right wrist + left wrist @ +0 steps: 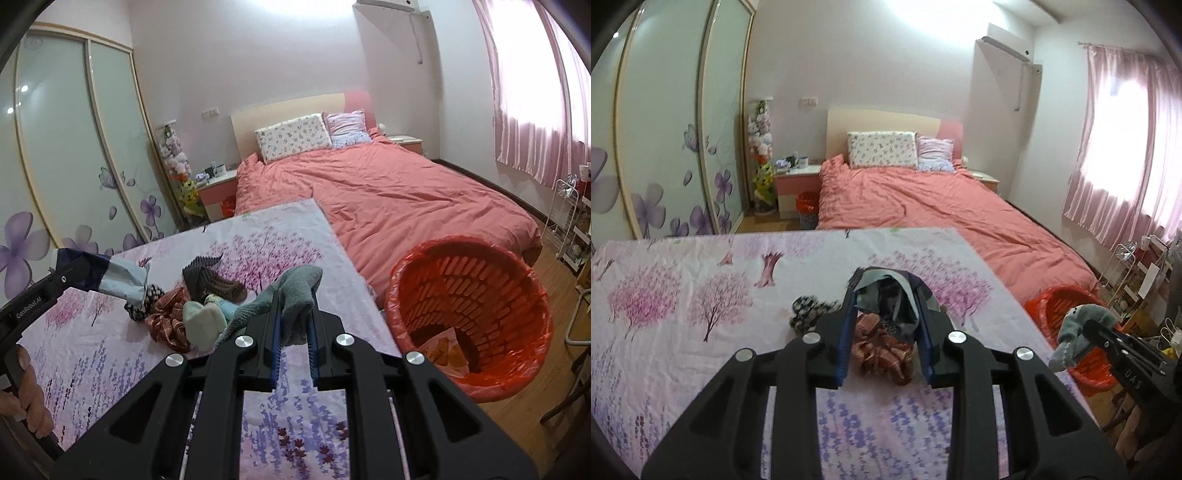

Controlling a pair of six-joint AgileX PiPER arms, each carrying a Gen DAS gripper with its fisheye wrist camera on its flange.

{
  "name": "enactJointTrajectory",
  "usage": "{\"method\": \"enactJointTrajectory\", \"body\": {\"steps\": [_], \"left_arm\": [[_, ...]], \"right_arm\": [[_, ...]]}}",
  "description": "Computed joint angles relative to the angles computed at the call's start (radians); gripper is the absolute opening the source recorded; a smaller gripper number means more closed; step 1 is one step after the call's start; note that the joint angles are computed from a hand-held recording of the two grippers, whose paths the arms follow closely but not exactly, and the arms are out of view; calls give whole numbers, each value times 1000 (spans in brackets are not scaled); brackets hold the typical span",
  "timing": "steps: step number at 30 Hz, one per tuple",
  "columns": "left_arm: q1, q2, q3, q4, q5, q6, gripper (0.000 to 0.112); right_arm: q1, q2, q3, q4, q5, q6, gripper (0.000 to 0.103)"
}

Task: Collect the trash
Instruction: 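Carry the sock and cloth over the basket and release them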

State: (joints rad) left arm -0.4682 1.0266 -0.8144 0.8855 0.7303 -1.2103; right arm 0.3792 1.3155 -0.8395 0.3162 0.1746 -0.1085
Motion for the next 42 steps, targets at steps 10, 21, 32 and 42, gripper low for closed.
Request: {"method": "enactJointTrajectory", "body": {"steps": [10,21,32,42], "left_arm": [[-203,119,-138,83,42,-98,30],[-312,374,-309,98,-68,-126,30],[-292,670,-539,-22,-219,-3,30],[-259,865,-712,-206,-225,187,42]], "right_arm": [[-138,-67,15,345,22,-366,12],[-376,-36,18,814,75,-857,12],[-548,119,-36,1054,108,-1094,12],[-609,230,-82,1073,160,-1100,27]]}}
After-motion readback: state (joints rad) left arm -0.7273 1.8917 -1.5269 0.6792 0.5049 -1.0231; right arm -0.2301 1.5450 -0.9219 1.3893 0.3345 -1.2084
